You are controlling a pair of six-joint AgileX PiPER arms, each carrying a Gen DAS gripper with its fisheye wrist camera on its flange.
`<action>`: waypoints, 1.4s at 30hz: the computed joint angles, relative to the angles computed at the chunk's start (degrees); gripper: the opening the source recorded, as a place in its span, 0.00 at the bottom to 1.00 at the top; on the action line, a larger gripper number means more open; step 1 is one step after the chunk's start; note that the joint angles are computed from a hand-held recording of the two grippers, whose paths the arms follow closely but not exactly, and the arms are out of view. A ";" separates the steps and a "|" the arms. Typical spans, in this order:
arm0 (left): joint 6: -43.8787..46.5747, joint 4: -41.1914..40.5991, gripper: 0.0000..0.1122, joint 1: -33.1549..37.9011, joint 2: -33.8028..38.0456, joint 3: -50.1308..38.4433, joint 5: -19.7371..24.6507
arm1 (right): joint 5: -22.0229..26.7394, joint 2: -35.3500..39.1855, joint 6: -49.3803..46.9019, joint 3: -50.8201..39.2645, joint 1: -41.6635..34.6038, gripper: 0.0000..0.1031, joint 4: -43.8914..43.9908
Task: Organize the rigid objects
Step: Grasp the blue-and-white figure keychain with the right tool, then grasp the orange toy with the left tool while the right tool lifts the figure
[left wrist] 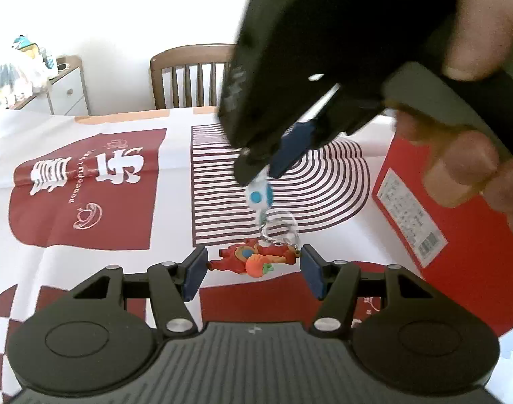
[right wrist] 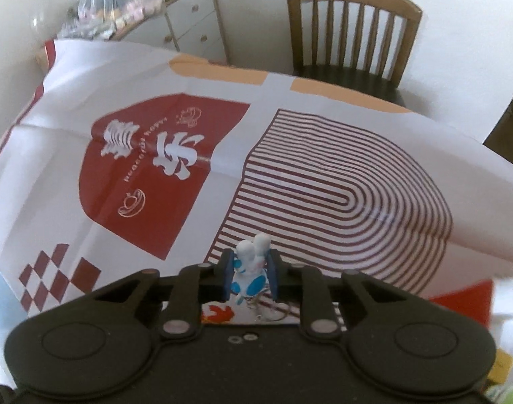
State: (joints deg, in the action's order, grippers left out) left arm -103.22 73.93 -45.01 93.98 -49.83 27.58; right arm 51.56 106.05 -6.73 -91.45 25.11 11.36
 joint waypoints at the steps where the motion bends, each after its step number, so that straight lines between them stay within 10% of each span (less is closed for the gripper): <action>1: 0.20 -0.35 0.53 -0.15 -0.88 0.38 0.24 | -0.45 -1.09 -0.13 1.07 -0.36 0.19 0.67; 8: 5.67 -4.30 0.53 0.35 -6.23 1.65 0.09 | -2.09 -9.51 -1.10 7.03 -3.34 0.19 3.91; 21: 22.25 -15.53 0.53 -8.48 -15.13 -6.67 12.83 | 3.60 -23.62 -9.17 10.63 -14.05 0.19 10.94; 42: 32.14 -19.30 0.53 -20.51 -2.02 -30.94 23.16 | 17.54 -32.85 -33.20 15.14 -45.29 0.19 25.56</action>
